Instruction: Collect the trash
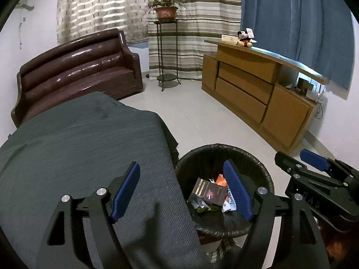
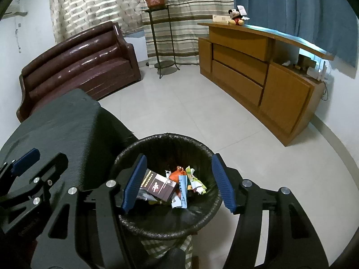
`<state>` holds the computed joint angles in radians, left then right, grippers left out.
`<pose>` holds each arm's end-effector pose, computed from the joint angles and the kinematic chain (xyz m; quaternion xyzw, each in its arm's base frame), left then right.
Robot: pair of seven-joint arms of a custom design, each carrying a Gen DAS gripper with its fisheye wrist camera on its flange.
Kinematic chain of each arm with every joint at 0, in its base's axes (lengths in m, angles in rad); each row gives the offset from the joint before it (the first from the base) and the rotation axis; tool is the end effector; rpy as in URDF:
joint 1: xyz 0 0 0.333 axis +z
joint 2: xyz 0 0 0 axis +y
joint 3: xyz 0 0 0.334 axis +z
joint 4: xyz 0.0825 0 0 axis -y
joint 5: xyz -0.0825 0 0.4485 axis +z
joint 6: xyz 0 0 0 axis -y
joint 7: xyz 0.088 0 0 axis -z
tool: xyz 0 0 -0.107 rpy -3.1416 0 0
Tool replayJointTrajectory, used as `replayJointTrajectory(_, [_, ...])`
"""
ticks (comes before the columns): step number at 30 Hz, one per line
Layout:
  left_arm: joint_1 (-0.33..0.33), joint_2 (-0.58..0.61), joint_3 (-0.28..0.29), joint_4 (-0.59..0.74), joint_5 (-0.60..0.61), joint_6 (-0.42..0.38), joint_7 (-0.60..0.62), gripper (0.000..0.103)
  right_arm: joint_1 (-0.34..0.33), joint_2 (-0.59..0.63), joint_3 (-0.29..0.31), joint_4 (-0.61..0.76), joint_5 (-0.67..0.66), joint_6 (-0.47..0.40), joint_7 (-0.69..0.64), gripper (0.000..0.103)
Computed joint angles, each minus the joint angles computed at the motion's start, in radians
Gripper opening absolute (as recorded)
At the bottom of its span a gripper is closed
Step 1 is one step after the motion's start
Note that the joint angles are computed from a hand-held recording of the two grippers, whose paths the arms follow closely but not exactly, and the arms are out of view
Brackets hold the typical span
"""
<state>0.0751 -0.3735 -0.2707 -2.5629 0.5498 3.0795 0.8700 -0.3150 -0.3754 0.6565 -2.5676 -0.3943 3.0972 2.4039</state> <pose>0.4838 -0.1430 0.4615 -0.6190 0.6553 -0.3147 0.2971 0.4704 0.2071 0.4311 -0.6295 0.6547 -0.2631 0.3254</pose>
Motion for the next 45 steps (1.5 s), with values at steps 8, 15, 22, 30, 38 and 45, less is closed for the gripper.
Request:
replayJointTrajectory(8, [-0.013, -0.078, 0.016, -0.054, -0.028, -0.007, 0.005, 0.075, 0.058, -0.056, -0.028, -0.037, 0.041, 0.001, -0.034, 0.06])
replayJointTrajectory(15, [-0.004, -0.144, 0.016, -0.099, -0.046, -0.011, 0.004, 0.076, 0.105, -0.11, -0.041, -0.07, 0.099, -0.001, -0.075, 0.066])
replayJointTrajectory(22, [-0.011, -0.202, 0.021, -0.141, -0.068, -0.017, 0.012, 0.076, 0.159, -0.168, -0.059, -0.103, 0.157, -0.013, -0.119, 0.066])
replayJointTrajectory(30, [-0.03, -0.266, 0.031, -0.182, -0.094, -0.017, 0.027, 0.077, 0.208, -0.244, -0.078, -0.145, 0.205, -0.03, -0.149, 0.066])
replayJointTrajectory(38, [-0.039, -0.309, 0.038, -0.209, -0.117, -0.013, 0.043, 0.077, 0.226, -0.29, -0.08, -0.17, 0.238, -0.028, -0.169, 0.066])
replayJointTrajectory(45, [-0.032, -0.319, 0.03, -0.218, -0.127, -0.005, 0.046, 0.077, 0.228, -0.303, -0.076, -0.178, 0.257, -0.025, -0.185, 0.066])
